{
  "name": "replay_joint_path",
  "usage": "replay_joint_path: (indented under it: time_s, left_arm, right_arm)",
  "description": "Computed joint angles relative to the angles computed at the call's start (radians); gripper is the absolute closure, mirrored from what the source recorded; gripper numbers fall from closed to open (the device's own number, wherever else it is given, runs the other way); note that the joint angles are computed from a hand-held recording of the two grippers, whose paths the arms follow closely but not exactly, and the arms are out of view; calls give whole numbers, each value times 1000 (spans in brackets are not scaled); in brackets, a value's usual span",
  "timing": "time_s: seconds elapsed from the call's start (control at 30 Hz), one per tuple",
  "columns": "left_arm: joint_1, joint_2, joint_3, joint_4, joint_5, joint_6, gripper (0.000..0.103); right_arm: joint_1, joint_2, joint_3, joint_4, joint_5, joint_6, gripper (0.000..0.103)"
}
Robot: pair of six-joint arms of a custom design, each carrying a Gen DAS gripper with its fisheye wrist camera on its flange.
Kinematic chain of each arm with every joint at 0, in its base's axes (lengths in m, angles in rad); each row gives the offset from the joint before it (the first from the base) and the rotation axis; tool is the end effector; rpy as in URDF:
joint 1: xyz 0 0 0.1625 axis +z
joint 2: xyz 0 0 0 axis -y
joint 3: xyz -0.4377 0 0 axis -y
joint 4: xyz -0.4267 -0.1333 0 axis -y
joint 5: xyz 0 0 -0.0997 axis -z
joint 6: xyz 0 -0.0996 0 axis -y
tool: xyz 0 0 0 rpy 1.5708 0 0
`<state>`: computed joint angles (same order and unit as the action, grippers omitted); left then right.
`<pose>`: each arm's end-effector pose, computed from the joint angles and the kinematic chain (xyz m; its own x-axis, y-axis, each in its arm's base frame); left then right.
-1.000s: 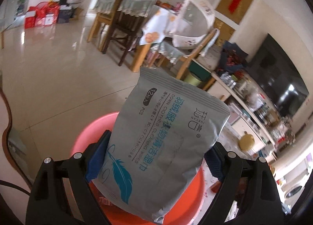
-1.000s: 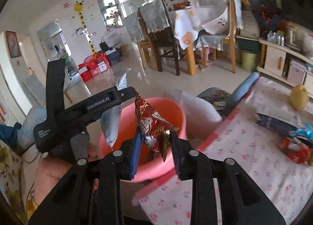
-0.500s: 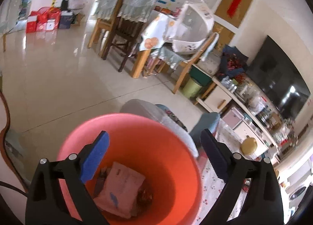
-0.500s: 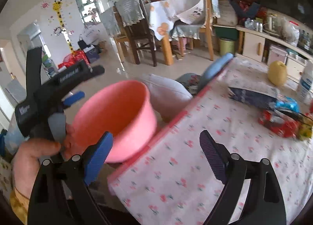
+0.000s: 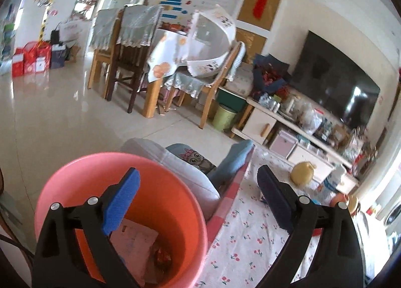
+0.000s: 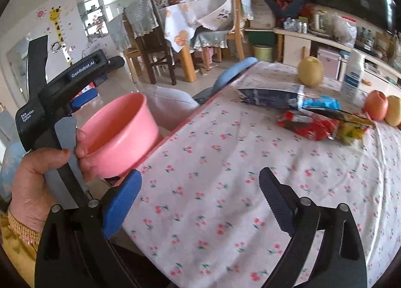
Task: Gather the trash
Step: 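Move both tools back over the table toward the milk carton and wrappers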
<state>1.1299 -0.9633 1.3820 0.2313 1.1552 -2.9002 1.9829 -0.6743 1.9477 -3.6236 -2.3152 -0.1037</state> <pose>-0.1213 -0.6636 0.2139 -0.8748 0.2277 -0.4276 0.4814 0.5076 -0.7146 0.2964 -0.5136 0.0458 -0.8305 0.0735 0.5521 -0.3729 0.6629 -0.6492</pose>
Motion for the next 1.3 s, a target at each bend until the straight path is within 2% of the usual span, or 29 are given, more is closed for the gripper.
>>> replay_joint_path:
  time_s: [0.23, 0.43, 0.7, 1.3]
  left_arm:
    - [-34, -9, 48, -35, -24, 48, 8]
    - [-65, 23, 39, 15, -41, 72, 8]
    - [-99, 43, 63, 10, -53, 86, 8]
    - [-137, 103, 58, 28, -60, 109, 8]
  right_arm:
    - [-1, -38, 74, -86, -32, 1, 9]
    - [-13, -66, 138, -166, -35, 0, 9]
    - [-32, -94, 195, -250, -37, -35, 9]
    - [-83, -181, 290, -340, -24, -13, 9]
